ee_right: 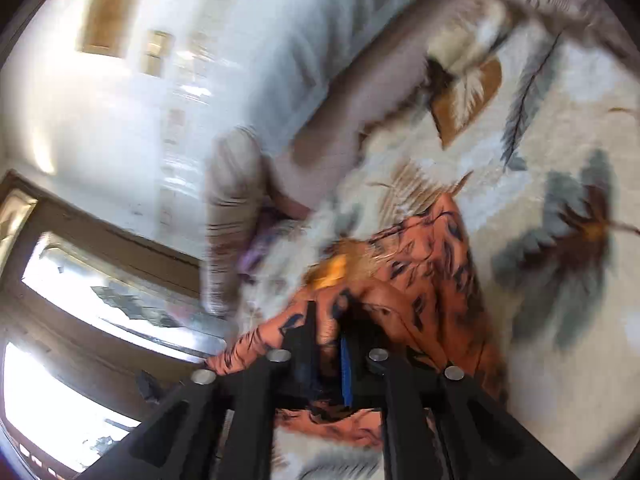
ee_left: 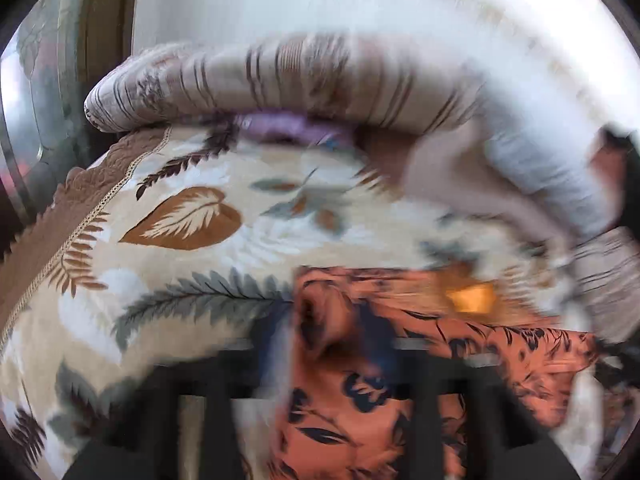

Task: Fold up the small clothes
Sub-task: 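Lift the hem with both tools and fold it toward the neckline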

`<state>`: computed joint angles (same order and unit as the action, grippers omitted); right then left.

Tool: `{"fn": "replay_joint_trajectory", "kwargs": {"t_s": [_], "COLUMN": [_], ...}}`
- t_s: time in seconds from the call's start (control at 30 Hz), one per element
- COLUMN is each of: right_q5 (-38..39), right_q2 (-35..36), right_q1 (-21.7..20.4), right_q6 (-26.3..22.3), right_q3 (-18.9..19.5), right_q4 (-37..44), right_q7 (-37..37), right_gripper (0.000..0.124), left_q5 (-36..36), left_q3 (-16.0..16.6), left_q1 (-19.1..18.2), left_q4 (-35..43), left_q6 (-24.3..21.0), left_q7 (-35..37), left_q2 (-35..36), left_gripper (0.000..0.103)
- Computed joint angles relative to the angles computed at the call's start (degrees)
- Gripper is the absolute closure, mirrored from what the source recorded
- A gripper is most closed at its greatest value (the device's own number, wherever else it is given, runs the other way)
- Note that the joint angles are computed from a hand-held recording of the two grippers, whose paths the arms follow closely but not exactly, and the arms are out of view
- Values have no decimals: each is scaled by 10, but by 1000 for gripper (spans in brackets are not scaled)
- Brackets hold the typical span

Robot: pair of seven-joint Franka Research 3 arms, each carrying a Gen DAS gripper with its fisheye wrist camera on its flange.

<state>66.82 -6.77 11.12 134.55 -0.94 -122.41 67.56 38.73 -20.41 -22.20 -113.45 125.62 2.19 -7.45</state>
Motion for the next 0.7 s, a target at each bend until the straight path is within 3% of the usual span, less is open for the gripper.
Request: {"fn": "replay_joint_trajectory", "kwargs": {"t_s": [0.03,0.07,0.13,0.2,0.37,0.47,0.57,0.63,0.7], "right_q5": [-42,-45,2,-8,-20,-7,51,91,104], "right_q2": [13,13,-18,-68,-216,-262,-241,-208,-172], "right_q1": [2,5,15,25,57,81,105,115,111], "right_q6": [41,72,99,130,130,107,108,123,126], "right_q3": [13,18,18,21,11,-2,-18,-14,-5], "right_q4": [-3,-21,-68,-117,-244,-292,-292,-274,-256], "right_q7": [50,67,28,9,35,70,69,51,79], "right_gripper": [50,47,47,47,47,47,47,47,47], "left_q5": [-3,-9,-8,18,-16,-61,-84,-81,-75], "left_q3": [3,8,12,3,-28,-42,-54,-62,-62], "left_q1": [3,5,5,2,-15,-31,-36,-32,-30], "left_q4": [8,3,-16,-46,-143,-184,-193,-183,-169], "left_q6": [-3,8,16,5,8,53,90,96,92], "left_q7": [2,6,-6,-38,-113,-158,-186,-202,-210], "left_q2": [20,30,22,-13,-131,-157,-136,-110,-83], "left_gripper": [32,32,32,32,32,32,32,32,32]}}
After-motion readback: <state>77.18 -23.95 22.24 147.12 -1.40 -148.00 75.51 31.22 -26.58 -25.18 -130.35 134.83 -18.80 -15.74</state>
